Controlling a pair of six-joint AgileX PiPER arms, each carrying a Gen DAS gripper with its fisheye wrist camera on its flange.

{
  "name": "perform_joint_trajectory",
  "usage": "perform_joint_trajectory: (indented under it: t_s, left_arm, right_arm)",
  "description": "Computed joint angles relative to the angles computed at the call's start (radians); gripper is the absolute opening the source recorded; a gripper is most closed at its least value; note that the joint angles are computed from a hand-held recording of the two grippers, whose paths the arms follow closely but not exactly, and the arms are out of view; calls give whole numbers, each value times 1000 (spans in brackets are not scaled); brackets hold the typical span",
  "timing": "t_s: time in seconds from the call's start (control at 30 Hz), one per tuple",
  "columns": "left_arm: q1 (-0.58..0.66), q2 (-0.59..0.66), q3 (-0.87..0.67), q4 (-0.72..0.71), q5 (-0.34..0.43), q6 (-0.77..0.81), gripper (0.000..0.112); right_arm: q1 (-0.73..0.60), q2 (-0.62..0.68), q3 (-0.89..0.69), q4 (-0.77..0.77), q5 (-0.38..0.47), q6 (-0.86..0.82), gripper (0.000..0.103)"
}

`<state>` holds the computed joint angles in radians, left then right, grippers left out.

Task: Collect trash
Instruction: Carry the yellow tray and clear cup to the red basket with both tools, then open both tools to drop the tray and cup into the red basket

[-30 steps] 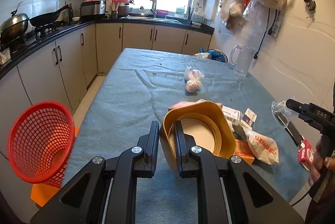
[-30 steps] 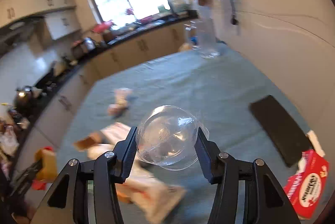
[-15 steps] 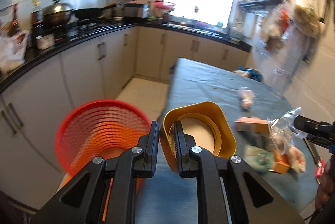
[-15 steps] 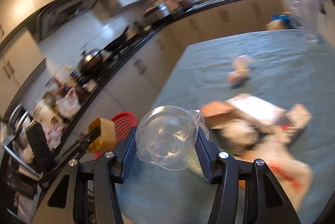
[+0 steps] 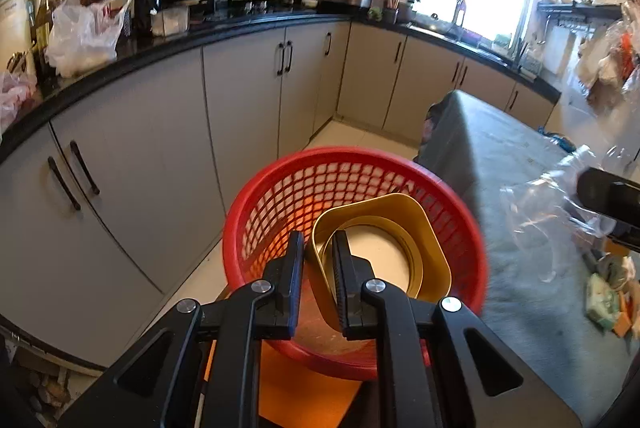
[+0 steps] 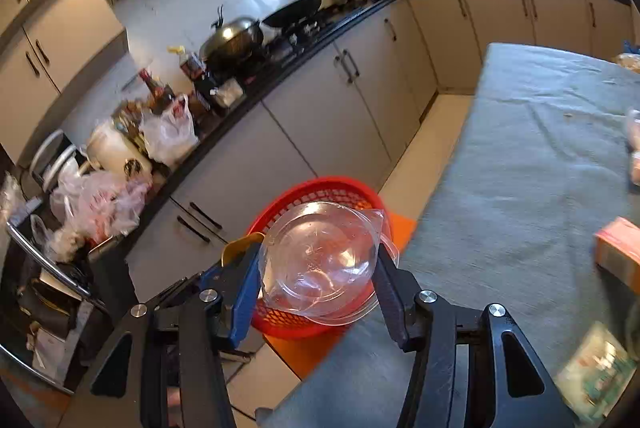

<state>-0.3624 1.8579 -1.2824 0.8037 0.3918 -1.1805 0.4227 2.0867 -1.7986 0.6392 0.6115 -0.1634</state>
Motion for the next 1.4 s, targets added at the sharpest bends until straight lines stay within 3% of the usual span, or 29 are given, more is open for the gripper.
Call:
perform_joint_trajectory:
  t_s: [0.13, 0.4, 0.6, 0.73, 0.97, 1.2, 1.4]
  left_arm:
    - [17, 26, 6, -4, -26, 1, 14]
    - [24, 49, 12, 12, -50, -1, 14]
    - [21, 51, 9, 34, -46, -24, 26]
    - [20, 33, 21, 54, -44, -61, 33]
    - [-16, -24, 51, 99, -28, -130, 35]
    - [-154, -80, 63, 244, 28, -269, 40]
    - [-284, -45, 2, 176, 23, -187, 41]
  right_arm:
    - [35, 109, -128, -78, 36, 89, 58]
    - [42, 201, -236, -121, 86, 155, 60]
    - [31, 216, -258, -109, 114, 159, 63]
    - [23, 179, -201, -82, 84, 127, 65]
    - [-8, 57, -3, 49, 11, -7, 67]
    - [-51, -177, 323, 203, -137, -222, 67]
    - [-163, -428, 646, 439, -205, -522, 67]
